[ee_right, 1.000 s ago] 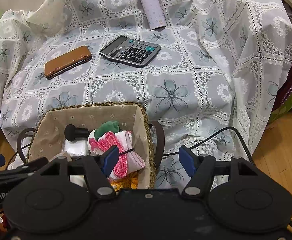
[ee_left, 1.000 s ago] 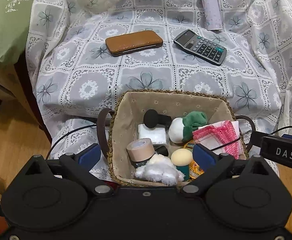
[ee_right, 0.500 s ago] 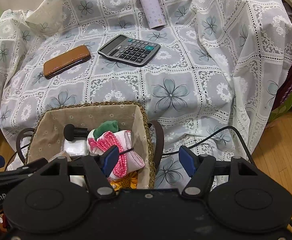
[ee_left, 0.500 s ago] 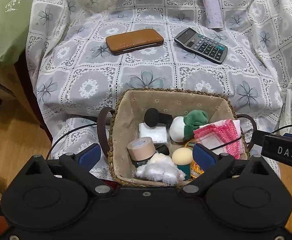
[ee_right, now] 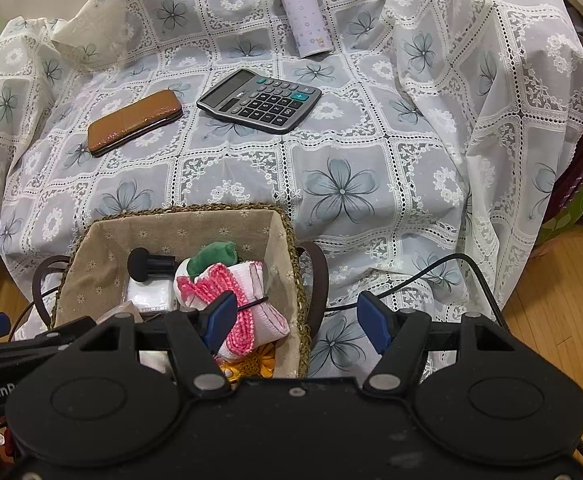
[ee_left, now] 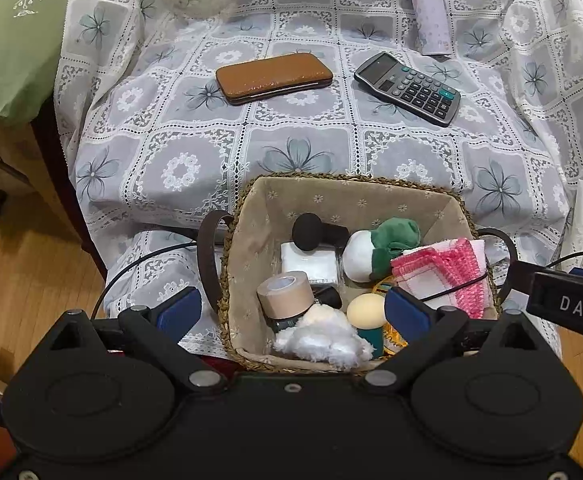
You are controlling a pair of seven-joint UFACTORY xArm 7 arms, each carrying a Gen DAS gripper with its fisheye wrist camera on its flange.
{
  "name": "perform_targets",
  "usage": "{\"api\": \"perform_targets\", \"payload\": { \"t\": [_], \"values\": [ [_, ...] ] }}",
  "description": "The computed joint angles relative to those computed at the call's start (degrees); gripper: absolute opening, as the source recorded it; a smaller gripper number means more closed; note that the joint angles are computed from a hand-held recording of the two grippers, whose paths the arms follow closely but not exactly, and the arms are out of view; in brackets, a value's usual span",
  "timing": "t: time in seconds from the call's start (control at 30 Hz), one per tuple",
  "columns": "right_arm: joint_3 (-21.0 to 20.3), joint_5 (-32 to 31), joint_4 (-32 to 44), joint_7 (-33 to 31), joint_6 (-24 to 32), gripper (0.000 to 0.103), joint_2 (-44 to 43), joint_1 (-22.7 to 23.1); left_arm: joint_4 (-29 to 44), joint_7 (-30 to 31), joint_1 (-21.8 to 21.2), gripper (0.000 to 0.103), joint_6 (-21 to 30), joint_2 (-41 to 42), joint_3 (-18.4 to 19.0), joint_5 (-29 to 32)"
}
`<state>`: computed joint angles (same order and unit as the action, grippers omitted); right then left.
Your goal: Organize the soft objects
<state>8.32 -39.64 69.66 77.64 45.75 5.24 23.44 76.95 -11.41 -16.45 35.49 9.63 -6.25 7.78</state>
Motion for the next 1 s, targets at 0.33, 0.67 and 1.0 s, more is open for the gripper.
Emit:
{"api": "perform_targets", "payload": {
  "t": [0.33, 0.67, 1.0],
  "values": [
    [0.0, 0.2, 0.0, -0.3, 0.0, 0.066, 0.0, 0.0, 0.0, 0.0, 0.0, 0.096, 0.2, 0.0, 0.0, -0.1],
    [0.0, 0.7, -0.8, -1.1, -0.9, 0.066, -0.5, -0.5, 0.0, -0.1, 0.0, 0.096, 0.3, 0.0, 0.0, 0.0],
    [0.0, 0.7, -0.7, -1.0, -0.8, 0.066, -0.5, -0.6, -0.1, 0.2, 0.1, 0.096, 0.2, 0.0, 0.0, -0.2]
  ]
}}
